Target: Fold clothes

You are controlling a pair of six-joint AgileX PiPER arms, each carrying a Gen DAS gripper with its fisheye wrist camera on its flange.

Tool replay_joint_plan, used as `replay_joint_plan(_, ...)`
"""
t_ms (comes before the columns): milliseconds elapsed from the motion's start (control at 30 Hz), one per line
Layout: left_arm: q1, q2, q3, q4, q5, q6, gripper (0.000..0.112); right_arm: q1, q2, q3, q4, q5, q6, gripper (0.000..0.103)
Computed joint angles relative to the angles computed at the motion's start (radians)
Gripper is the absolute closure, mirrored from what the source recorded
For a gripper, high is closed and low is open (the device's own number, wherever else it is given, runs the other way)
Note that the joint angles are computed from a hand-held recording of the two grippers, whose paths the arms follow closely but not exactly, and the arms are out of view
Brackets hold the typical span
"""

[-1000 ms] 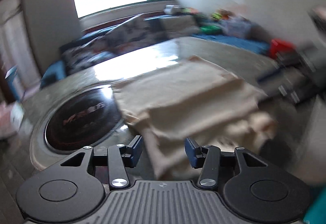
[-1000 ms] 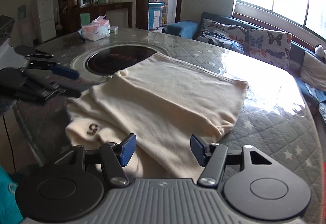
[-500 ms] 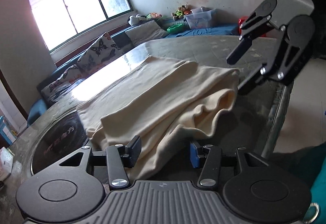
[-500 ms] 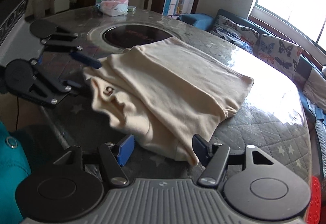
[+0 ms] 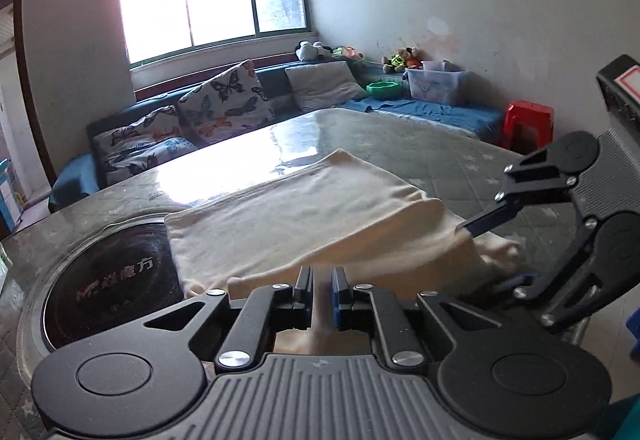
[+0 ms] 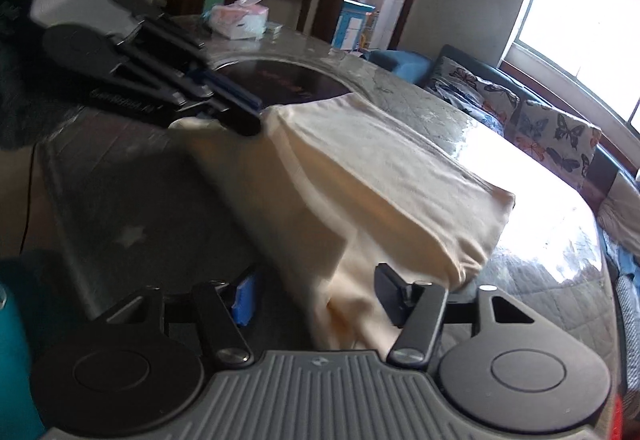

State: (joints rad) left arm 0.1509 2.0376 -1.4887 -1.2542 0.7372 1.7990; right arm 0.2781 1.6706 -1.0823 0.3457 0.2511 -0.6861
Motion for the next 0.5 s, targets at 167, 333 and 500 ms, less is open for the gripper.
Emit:
replay_joint_plan(167,0.021,0.01,-0.026,0.065,0.034,-0.06,0.1,-0.046,0.062,-0.085,0.194,0.093,-0.153,0.066)
replay_joint_plan(333,0.071,-0.025,0.036,0.056,0.092,0.04,0.071,-0.066,0.065,-0.104,0.263,0.134,-0.204,0.081)
replay_joint_plan(500,0.087,-0.044,0.094,0.061,0.131,0.154,0.055,-0.071,0.07,-0.118,0.272,0.144,-0.186,0.084)
